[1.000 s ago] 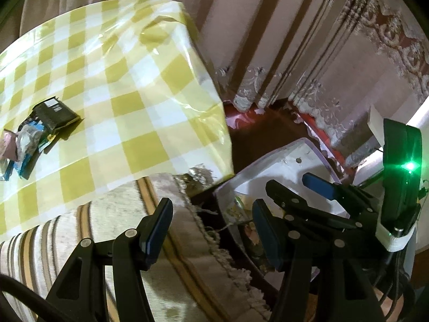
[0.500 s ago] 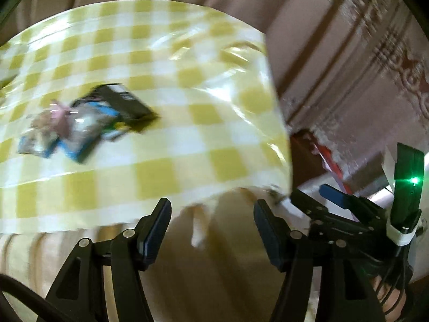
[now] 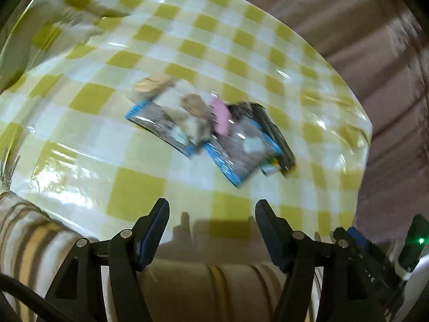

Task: Organize snacks
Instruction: 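Grasp the black snack bag with the right tool while the left tool grasps the white cookie-picture packet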

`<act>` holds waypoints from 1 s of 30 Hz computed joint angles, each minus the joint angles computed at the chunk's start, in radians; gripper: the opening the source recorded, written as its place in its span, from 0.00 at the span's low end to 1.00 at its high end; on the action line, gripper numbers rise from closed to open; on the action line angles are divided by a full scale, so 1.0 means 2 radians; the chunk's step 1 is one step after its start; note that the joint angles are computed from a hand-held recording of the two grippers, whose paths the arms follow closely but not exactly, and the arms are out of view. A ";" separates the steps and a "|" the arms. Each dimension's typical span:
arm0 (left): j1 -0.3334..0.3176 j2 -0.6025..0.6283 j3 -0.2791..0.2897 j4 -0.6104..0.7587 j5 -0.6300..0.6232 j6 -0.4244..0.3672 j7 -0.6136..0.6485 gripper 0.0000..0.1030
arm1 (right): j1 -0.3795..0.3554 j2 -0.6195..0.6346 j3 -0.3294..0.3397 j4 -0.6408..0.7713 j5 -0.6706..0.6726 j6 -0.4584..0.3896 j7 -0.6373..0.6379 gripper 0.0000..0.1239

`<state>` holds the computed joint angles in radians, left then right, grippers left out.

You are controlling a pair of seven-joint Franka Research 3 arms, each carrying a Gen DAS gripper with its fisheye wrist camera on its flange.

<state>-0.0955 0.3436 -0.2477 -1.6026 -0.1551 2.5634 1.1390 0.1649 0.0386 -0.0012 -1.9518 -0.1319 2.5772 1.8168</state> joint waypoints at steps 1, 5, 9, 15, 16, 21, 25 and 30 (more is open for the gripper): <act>0.004 0.007 -0.001 0.007 -0.006 0.000 0.002 0.62 | 0.001 0.008 0.001 0.007 -0.005 0.004 0.004 0.55; 0.019 0.030 -0.006 0.029 -0.029 0.008 0.016 0.57 | 0.010 0.045 -0.002 0.046 -0.018 0.007 0.016 0.55; 0.021 0.056 -0.004 0.060 -0.027 0.010 0.009 0.53 | 0.020 0.075 -0.009 0.082 -0.017 0.001 0.013 0.54; 0.025 0.112 -0.006 0.135 -0.021 -0.018 -0.005 0.46 | 0.032 0.123 -0.016 0.141 -0.005 -0.005 -0.002 0.55; 0.026 0.119 -0.006 0.144 -0.020 -0.021 -0.006 0.46 | 0.033 0.131 -0.017 0.152 -0.001 -0.005 -0.006 0.55; 0.018 0.154 0.000 0.197 -0.002 -0.043 -0.019 0.46 | 0.034 0.184 -0.016 0.223 0.032 -0.018 -0.031 0.55; 0.010 0.177 0.006 0.236 0.019 -0.057 -0.023 0.44 | 0.034 0.239 -0.012 0.299 0.059 -0.047 -0.056 0.57; 0.002 0.196 0.011 0.266 0.041 -0.063 -0.019 0.40 | 0.029 0.307 -0.007 0.397 0.091 -0.096 -0.083 0.57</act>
